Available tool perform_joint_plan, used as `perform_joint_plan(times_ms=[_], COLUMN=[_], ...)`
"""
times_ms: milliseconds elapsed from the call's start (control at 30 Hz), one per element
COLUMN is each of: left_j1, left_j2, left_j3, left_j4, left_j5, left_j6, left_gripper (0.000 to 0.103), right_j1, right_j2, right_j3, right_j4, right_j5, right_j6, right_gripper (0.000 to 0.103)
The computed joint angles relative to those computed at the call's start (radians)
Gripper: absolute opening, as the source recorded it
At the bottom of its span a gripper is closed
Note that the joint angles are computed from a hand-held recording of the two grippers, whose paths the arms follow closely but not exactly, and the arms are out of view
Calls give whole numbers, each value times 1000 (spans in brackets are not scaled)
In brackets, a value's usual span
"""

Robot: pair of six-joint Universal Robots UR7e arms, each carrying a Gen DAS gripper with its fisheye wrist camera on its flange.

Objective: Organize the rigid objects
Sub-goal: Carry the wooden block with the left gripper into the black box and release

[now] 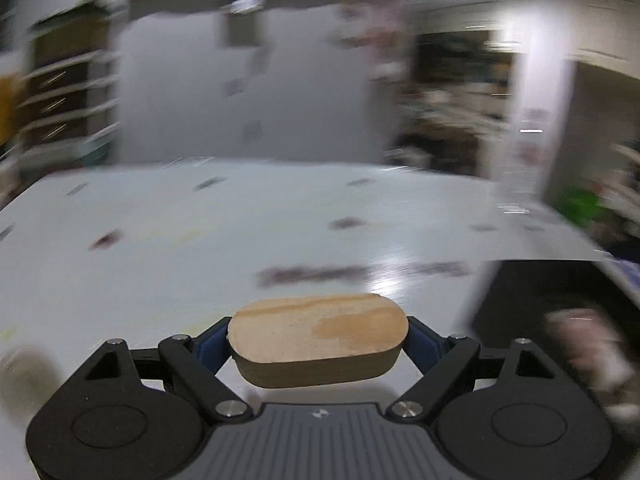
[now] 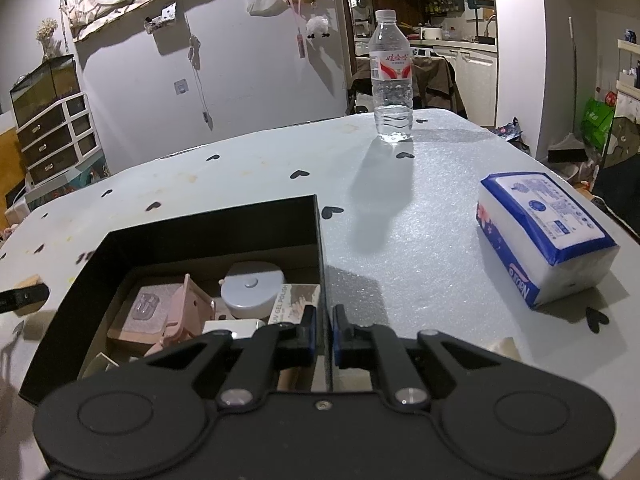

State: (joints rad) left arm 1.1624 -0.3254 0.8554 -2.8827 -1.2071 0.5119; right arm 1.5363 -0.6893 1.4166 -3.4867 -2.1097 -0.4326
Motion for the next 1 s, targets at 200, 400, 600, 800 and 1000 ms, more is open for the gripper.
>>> perform_joint_plan(times_ms=[200, 400, 600, 800, 1000], left_j1=[-26, -59, -93, -112, -127], left_j2=[-29, 11, 98, 218, 274], left_j3=[33, -18, -173, -395, -466], left_j4=[88, 199, 352, 505, 466], left_j5=[-242, -267, -191, -100, -31], left_j6=[134, 126, -83, -318, -331], left_gripper=[88, 88, 88, 88, 88], right_j1=[-3, -9, -13, -17, -23], right_j2=[-4, -13, -18, -22, -29], right_j3=[6, 18, 28, 34, 42], right_j4=[-2, -7, -14, -14, -10], right_j5=[11, 30, 44, 57, 76], right_j6=[5, 7, 9, 9, 10], right_gripper=[8, 8, 8, 8, 8])
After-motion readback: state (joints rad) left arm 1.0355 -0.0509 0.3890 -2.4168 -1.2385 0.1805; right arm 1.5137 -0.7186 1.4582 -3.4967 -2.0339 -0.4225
